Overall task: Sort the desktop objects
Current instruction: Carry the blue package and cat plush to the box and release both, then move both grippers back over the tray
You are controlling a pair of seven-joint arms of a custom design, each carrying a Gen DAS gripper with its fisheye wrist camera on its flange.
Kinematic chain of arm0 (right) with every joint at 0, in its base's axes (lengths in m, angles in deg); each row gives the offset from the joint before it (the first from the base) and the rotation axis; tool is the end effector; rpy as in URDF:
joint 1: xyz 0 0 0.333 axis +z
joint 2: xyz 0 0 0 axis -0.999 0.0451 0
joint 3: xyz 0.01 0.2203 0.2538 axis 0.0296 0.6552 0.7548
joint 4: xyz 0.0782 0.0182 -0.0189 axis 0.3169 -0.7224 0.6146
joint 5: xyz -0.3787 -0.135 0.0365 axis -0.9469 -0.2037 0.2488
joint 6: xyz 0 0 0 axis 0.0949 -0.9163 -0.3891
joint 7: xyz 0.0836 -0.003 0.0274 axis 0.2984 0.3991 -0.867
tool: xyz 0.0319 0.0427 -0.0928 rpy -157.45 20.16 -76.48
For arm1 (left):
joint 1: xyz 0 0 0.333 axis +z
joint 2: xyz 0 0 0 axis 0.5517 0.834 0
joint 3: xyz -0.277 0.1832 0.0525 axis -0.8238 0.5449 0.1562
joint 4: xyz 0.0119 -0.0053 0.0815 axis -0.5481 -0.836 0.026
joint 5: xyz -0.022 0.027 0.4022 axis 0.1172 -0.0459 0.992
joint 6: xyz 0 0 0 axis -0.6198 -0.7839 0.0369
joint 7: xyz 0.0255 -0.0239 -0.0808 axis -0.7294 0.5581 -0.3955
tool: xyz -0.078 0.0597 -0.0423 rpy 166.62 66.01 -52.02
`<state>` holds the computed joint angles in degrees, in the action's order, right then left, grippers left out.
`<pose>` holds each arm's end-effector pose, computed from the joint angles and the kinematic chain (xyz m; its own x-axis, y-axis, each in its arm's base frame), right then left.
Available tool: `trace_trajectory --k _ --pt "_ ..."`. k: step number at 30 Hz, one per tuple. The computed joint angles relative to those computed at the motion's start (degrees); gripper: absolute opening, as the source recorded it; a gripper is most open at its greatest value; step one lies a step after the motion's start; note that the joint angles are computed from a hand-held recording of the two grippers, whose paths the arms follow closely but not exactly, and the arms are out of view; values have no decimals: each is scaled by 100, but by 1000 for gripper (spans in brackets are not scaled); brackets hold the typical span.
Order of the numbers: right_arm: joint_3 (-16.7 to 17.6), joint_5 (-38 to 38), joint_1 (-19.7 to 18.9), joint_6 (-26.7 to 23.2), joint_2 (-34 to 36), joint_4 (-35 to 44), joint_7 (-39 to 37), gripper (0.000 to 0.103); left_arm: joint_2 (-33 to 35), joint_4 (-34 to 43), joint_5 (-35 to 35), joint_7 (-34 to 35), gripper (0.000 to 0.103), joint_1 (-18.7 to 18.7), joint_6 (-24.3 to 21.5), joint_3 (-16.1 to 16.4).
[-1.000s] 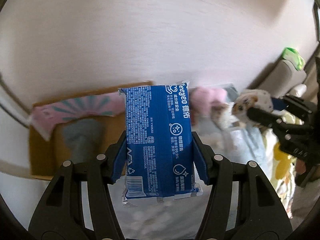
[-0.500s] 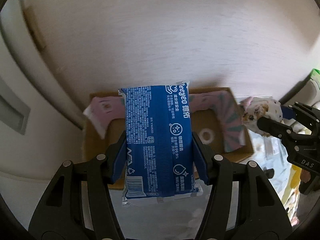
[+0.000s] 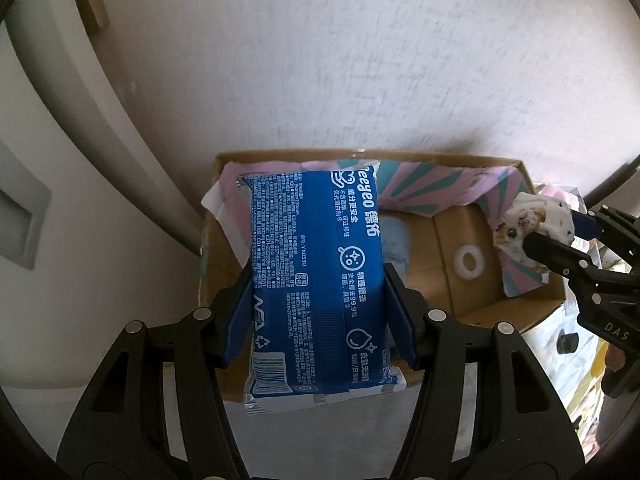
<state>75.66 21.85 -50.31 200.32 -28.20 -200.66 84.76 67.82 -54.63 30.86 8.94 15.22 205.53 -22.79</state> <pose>0.4666 0.4445 0.4134 -0.0459 -0.9958 -0.0797 -0.8282 0.0825 -0.5543 0.3624 -0.3084 0.4044 0.2944 -0.9523 0.0803 -0.8507 -0.2994 -0.4320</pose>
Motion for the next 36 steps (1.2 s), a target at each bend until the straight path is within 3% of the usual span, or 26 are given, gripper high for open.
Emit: trace_trajectory --k 1,3,5,8,9,10,11,13,15,18,19,23,25,26,30,31,32,36 --pt "28 27 -41 51 22 -9 -10 39 12 -30 -14 14 56 1 41 17" --pt "471 -34 -456 2 139 80 84 39 29 -76 -81 78 56 -7 97 54" --pt "495 73 -503 27 204 119 -108 40 31 -130 -145 109 56 -4 192 81" --pt "-106 258 349 -1330 611 886 1476 48 43 -162 -361 193 64 -9 262 128" --pt "-171 269 395 -1370 640 916 1478 51 52 -135 -391 173 82 0 210 115" --pt "-211 289 451 -1518 678 988 1627 63 39 -135 -359 128 103 27 196 102" --pt "-427 382 650 -1522 672 982 1634 78 10 -151 -230 35 103 77 231 67" --pt "-1010 498 1207 -1569 667 992 1680 82 -24 -96 4 -96 103 126 149 -19" --pt "-1187 571 1357 -1493 630 938 1713 82 10 22 64 -60 103 107 -26 -37" --pt "-1035 473 1247 -1525 572 882 1856 82 -30 -19 -30 27 103 67 88 45" --pt "-941 417 1223 -1852 643 1031 2259 82 -33 -14 -49 22 103 66 116 47" --pt "-665 323 1052 -2069 559 1016 2216 82 -58 40 -37 -36 103 38 145 -10" --pt "-664 335 1101 -2281 512 1037 2175 82 99 165 152 -222 103 61 191 -105" --pt "-835 396 1283 -2360 471 1044 2143 82 91 207 176 -230 103 30 133 -116" --pt "-722 148 1387 -2678 227 942 2472 82 69 433 383 -365 103 -67 -222 -211" --pt "-663 209 1404 -3042 295 1106 2806 82 77 504 440 -429 103 -92 -304 -238" --pt "-659 218 1440 -3103 247 1076 2819 82 92 557 500 -501 103 -113 -342 -254" --pt "-70 86 1184 -3865 82 1080 2980 82 232 744 700 -669 103 -197 -171 -249"
